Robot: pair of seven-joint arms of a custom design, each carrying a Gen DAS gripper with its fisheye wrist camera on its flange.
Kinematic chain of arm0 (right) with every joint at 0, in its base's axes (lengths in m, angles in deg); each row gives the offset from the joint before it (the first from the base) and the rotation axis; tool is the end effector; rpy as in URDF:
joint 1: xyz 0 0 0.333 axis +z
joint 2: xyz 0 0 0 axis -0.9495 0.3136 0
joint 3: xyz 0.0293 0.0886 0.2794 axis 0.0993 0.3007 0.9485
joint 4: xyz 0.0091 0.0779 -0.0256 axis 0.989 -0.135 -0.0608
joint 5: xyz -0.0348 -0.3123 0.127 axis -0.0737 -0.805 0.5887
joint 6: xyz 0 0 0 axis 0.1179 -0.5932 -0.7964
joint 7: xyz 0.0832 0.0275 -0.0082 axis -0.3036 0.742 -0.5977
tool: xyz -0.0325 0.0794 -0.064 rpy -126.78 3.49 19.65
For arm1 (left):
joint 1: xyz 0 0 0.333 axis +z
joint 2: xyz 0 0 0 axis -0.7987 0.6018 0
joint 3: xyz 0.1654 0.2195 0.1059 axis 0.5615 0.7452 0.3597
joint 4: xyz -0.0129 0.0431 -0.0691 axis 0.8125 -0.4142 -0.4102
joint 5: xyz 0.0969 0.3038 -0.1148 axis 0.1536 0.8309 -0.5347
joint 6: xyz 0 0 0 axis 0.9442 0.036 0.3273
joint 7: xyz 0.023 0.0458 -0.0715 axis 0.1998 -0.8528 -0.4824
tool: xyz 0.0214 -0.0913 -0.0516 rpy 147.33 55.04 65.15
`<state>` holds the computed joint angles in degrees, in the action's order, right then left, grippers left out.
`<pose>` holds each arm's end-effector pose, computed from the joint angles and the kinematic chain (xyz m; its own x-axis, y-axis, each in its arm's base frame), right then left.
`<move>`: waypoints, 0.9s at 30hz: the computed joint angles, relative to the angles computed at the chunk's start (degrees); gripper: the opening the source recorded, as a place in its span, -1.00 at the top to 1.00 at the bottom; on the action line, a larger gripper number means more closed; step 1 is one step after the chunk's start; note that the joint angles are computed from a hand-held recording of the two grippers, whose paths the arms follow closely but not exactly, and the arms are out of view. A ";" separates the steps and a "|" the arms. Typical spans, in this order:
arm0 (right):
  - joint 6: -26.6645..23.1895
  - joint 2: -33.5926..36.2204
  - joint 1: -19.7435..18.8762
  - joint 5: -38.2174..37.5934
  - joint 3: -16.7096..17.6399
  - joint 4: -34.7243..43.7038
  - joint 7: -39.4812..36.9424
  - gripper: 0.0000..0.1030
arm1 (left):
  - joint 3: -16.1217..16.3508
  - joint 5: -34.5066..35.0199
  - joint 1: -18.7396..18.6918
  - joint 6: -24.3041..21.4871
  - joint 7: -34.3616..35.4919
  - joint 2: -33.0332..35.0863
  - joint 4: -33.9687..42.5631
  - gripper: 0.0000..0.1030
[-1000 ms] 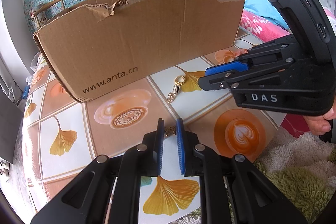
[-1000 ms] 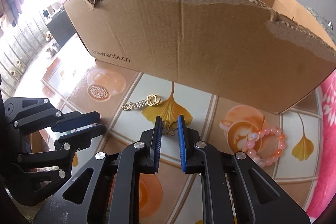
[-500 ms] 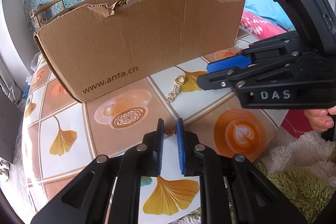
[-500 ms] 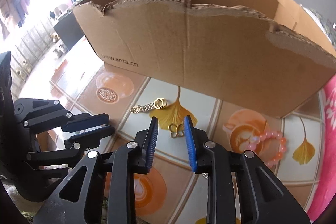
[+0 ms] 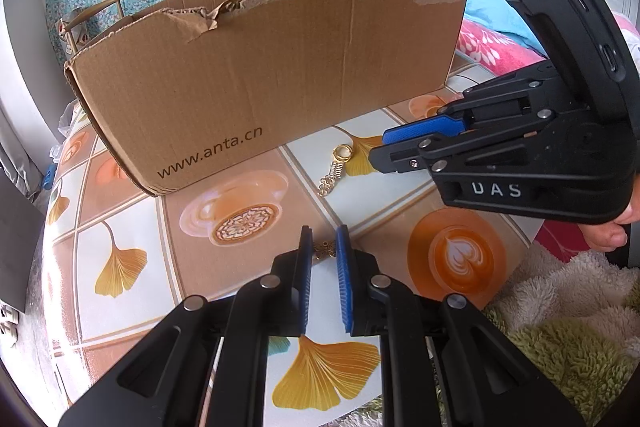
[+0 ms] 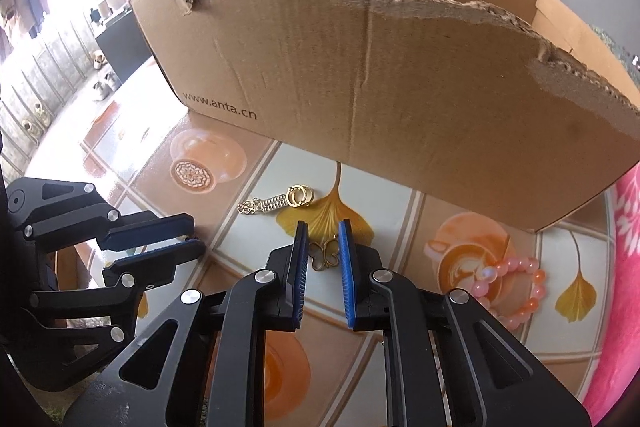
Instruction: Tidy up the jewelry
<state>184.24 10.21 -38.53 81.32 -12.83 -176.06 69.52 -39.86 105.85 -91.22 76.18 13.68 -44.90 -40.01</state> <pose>0.5477 0.3317 0.3395 0.7337 -0.6653 0.1381 -0.5411 -0.6950 -0.4734 0.4019 -0.4872 0.3896 -0.1632 -0.9863 -0.0245 -0.7624 0.1419 -0.6314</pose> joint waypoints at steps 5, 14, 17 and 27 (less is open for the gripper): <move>0.19 -0.21 -0.76 0.93 0.66 -0.28 -0.91 0.74 | 0.04 -0.03 -0.04 -0.06 0.01 0.07 0.12 0.77; 0.62 -2.83 -3.02 3.91 2.33 -2.11 -3.98 0.74 | 0.00 0.13 0.15 0.86 0.29 -0.07 -0.20 0.77; 1.14 -3.99 -3.73 5.05 2.82 -3.24 -4.77 0.74 | -0.06 0.29 0.08 1.30 0.96 0.01 -0.07 0.77; 2.17 -8.99 -7.51 11.84 6.50 -6.92 -9.64 0.74 | -0.21 1.45 -0.49 0.89 2.26 -1.79 -0.80 0.77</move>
